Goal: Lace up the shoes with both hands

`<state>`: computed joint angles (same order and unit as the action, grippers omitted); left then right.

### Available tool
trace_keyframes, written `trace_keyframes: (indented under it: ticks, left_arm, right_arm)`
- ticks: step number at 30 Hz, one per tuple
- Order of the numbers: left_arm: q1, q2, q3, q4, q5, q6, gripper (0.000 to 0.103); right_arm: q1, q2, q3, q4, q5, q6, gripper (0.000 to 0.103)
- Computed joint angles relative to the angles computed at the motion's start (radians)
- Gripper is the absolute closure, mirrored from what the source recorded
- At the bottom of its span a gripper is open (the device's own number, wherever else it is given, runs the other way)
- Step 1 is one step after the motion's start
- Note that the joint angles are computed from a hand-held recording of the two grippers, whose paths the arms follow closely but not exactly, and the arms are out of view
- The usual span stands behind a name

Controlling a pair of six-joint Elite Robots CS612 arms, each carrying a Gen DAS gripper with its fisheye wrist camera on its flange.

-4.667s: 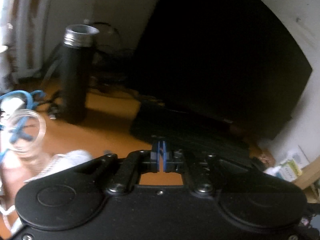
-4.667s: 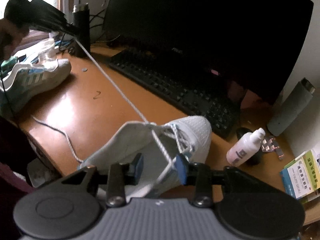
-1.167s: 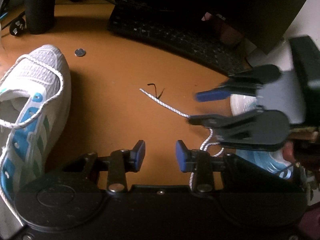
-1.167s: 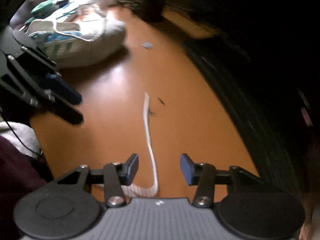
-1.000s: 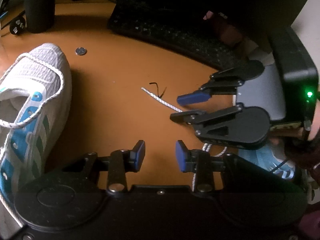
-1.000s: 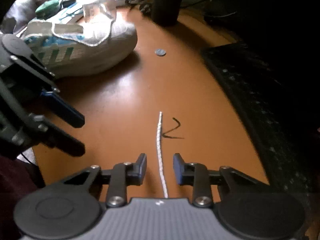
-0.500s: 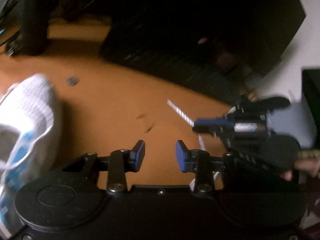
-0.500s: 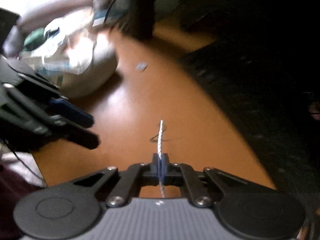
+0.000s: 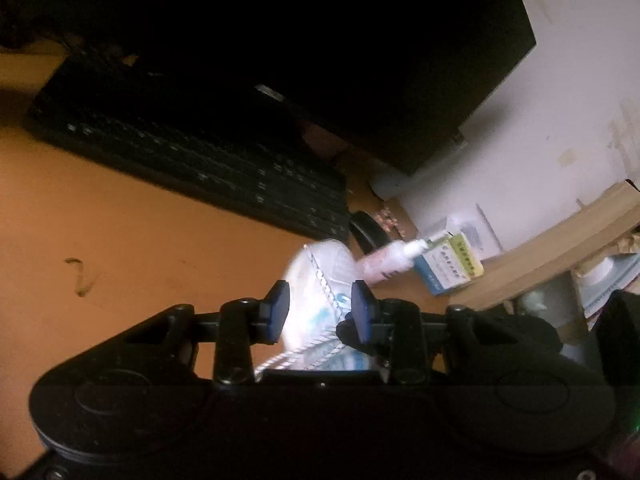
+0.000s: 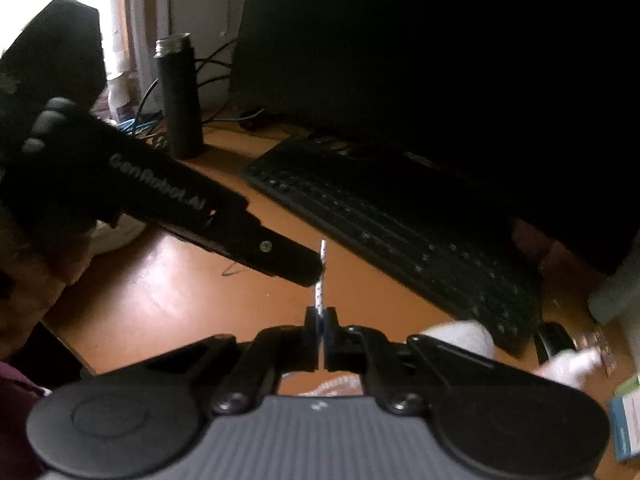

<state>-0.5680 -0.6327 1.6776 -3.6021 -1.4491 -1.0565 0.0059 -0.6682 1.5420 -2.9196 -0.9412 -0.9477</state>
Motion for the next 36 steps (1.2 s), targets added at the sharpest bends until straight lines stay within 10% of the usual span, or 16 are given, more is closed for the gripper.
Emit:
trace_keyframes:
  ticks: [9,24,29,36]
  left_arm:
    - [-0.005,0.030,-0.038,-0.046,-0.036,-0.075,0.095]
    - [-0.007,0.040,-0.055,-0.053,-0.050,-0.048,0.102]
    - [-0.014,0.018,-0.045,-0.045,0.010,0.062,0.103]
    - [-0.007,-0.073,-0.041,-0.161,0.355,0.518,0.103]
  right_arm:
    - [-0.027,-0.014,0.032,-0.048,0.029,0.025,0.101]
    - [-0.036,-0.020,0.039,-0.053,0.042,0.001,0.101]
    - [-0.036,-0.022,0.048,-0.079,0.047,0.018,0.100]
    - [-0.057,-0.048,0.086,-0.104,-0.008,0.052,0.077]
